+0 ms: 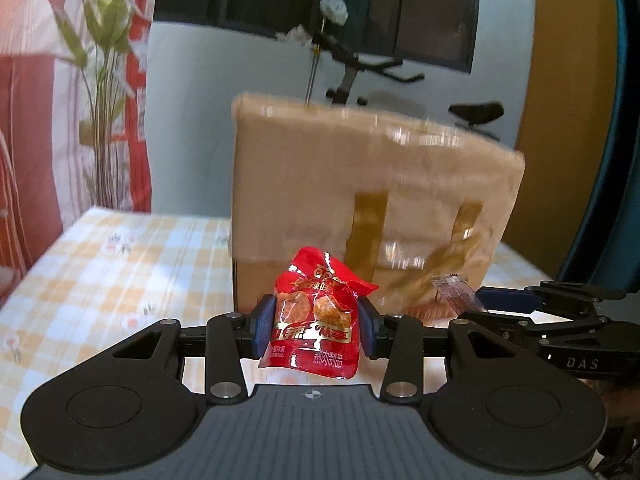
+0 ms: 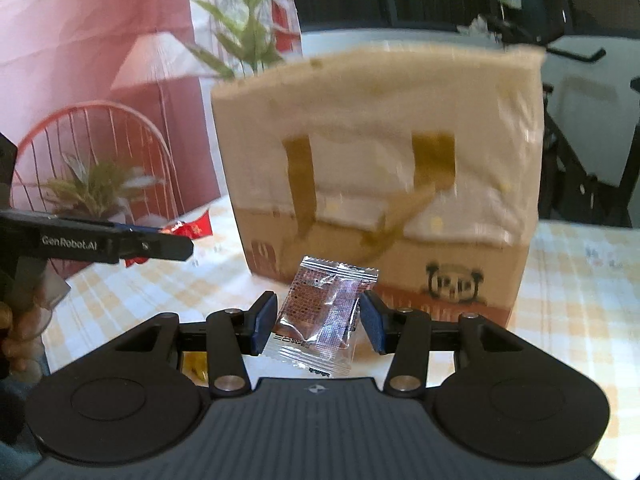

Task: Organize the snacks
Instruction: 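Grasp the clear dried-meat packet with right tool while left tool grasps red snack pack, then lift both snacks over the box and release them inside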

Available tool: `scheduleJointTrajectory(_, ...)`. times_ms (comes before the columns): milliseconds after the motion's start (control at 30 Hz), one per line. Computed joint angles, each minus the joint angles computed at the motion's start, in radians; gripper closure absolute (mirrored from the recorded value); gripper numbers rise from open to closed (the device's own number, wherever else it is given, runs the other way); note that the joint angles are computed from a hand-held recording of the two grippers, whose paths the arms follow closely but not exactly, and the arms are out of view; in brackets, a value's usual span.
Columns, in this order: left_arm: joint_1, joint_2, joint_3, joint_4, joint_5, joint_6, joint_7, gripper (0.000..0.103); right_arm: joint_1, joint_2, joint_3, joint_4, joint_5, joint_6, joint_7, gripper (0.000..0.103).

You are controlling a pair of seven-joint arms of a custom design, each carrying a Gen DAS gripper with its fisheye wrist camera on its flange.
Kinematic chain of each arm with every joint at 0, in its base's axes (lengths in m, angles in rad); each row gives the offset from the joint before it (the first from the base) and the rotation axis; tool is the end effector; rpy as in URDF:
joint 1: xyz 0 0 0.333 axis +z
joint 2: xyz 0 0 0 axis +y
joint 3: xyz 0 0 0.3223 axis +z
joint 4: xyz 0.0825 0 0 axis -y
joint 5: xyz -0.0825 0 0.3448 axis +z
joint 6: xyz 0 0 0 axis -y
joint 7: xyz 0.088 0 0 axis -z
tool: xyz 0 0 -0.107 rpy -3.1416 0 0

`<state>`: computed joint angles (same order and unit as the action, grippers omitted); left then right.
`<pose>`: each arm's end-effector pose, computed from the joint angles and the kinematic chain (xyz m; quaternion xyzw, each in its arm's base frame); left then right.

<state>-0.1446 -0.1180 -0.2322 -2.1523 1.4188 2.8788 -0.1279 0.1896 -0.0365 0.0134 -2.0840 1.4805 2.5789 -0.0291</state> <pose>0.4487 -0.2433 0.5305 -0.6189 0.5901 -0.3982 0.3320 0.5302 0.0916 0.5115 -0.7605 0.3704 -0.1501 0.5118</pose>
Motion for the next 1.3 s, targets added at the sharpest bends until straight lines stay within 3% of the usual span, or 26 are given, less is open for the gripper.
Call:
scheduleJointTrajectory(467, 0.013, 0.028, 0.009, 0.166, 0.112, 0.005, -0.037, 0.058, 0.015, -0.015, -0.003, 0.130, 0.149, -0.062, -0.134, 0.054)
scheduleJointTrajectory(700, -0.003, 0.153, 0.034, 0.341, -0.047, -0.007, 0.143, 0.058, 0.010, 0.092, 0.014, 0.324, 0.097, -0.045, -0.117, 0.054)
scheduleJointTrajectory(867, -0.027, 0.273, 0.061, 0.481, -0.260, -0.031, 0.381, 0.057, -0.002, 0.226, 0.045, 0.504, -0.086, 0.009, 0.101, 0.054)
scheduleJointTrajectory(1100, -0.061, 0.397, 0.096, 0.630, -0.457, -0.077, 0.605, 0.051, -0.003, 0.370, 0.075, 0.695, -0.387, 0.059, 0.402, 0.054)
scheduleJointTrajectory(1200, -0.075, 0.421, 0.110, 0.655, -0.511, -0.102, 0.664, 0.046, 0.009, 0.403, 0.079, 0.723, -0.495, 0.106, 0.482, 0.051)
scheduleJointTrajectory(1300, -0.094, 0.413, 0.137, 0.641, -0.503, -0.108, 0.654, 0.035, -0.001, 0.423, 0.094, 0.741, -0.561, 0.111, 0.542, 0.050)
